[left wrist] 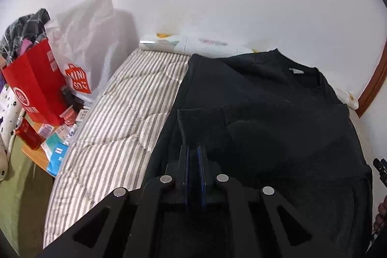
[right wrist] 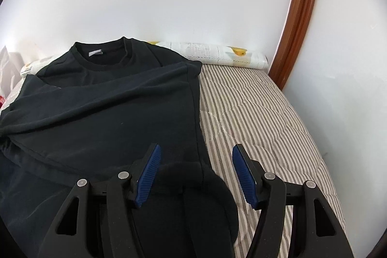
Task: Fold small clothes
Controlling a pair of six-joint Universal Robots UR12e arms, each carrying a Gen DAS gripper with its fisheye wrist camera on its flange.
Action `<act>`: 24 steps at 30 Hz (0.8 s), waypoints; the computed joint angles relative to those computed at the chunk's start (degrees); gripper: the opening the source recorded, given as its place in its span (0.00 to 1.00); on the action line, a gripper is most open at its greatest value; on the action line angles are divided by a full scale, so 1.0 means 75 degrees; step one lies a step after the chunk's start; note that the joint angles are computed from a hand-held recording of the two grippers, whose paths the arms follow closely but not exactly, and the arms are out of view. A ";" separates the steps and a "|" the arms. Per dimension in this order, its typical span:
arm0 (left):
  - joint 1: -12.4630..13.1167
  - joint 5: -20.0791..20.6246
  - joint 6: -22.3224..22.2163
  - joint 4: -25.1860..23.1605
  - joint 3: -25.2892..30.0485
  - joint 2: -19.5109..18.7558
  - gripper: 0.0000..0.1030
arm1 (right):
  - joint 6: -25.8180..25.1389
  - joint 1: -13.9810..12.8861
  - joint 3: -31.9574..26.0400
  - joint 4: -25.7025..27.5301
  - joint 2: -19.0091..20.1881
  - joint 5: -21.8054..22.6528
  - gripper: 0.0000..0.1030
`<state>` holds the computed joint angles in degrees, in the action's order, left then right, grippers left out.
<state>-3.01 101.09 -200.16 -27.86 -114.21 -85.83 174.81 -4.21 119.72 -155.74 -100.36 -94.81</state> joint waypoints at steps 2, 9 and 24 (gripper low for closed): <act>0.0003 -0.0204 0.0034 -0.0060 -0.0084 0.0171 0.08 | -0.0026 -0.0023 0.0015 0.0210 -0.0128 0.0219 0.59; -0.0162 -0.0307 0.0289 -0.0395 -0.0352 0.0656 0.17 | -0.0239 -0.0038 0.0210 0.0627 -0.0672 0.0672 0.59; 0.0052 -0.0807 -0.0304 -0.0490 -0.1753 0.1853 0.48 | -0.0167 -0.0683 0.1212 0.1605 -0.1873 0.1135 0.59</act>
<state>-2.62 95.03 -202.44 -31.53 -127.36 -71.93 173.56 -9.33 128.81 -143.70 -114.41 -86.29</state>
